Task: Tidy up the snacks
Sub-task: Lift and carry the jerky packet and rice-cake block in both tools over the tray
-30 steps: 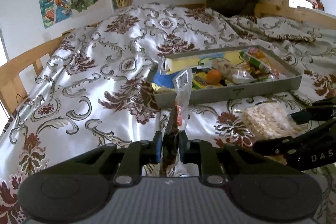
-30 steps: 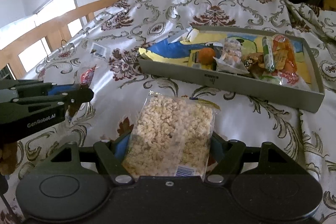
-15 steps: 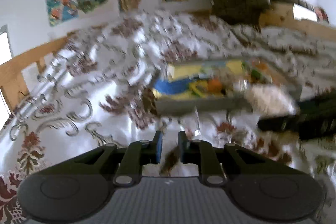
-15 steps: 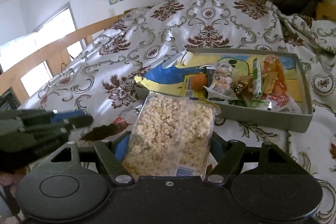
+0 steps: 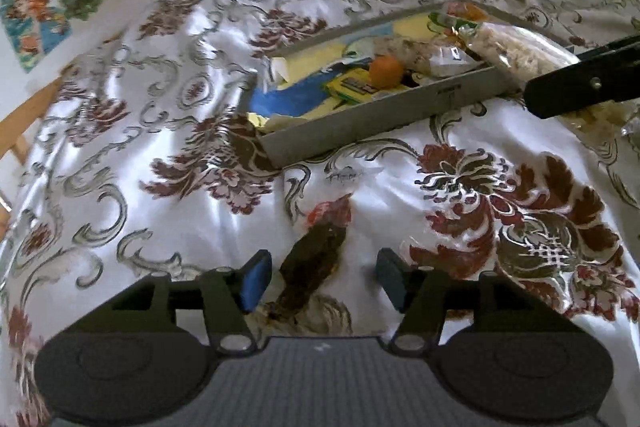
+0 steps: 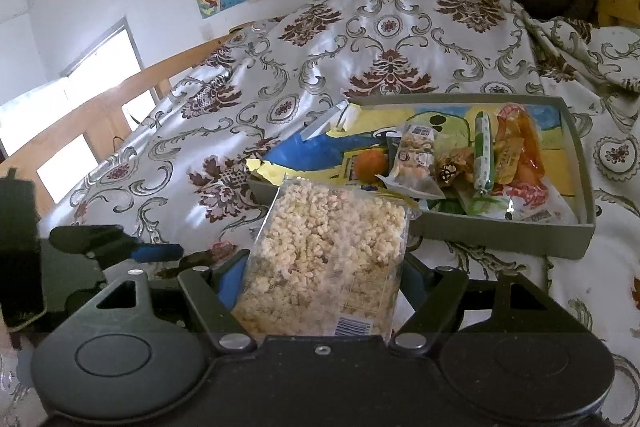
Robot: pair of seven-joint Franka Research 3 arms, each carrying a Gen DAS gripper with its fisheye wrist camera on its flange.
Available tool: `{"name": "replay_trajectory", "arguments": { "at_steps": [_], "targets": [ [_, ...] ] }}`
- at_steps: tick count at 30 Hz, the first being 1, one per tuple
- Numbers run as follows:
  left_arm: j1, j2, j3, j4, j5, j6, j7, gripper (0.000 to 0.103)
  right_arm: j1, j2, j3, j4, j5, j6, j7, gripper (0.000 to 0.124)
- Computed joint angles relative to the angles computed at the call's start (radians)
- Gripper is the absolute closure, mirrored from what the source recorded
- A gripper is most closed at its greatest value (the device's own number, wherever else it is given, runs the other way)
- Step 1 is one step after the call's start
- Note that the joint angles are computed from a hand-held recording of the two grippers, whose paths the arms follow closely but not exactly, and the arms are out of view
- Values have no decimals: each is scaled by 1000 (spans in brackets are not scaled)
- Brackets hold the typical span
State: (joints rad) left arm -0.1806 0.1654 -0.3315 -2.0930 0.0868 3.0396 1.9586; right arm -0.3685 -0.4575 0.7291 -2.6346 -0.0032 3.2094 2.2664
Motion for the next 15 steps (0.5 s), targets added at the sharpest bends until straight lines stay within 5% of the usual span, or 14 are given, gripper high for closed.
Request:
{"name": "replay_trajectory", "arguments": {
  "at_steps": [3, 7, 15],
  "targets": [
    [35, 18, -39, 52, -72, -75, 82, 59, 1, 4, -4, 2, -3, -2, -1, 47],
    [25, 18, -29, 92, -124, -150, 120, 71, -4, 19, -7, 8, -7, 4, -7, 47],
    [-83, 6, 83, 111, 92, -158, -133, 81, 4, 18, -9, 5, 9, 21, -30, 47]
  ]
}}
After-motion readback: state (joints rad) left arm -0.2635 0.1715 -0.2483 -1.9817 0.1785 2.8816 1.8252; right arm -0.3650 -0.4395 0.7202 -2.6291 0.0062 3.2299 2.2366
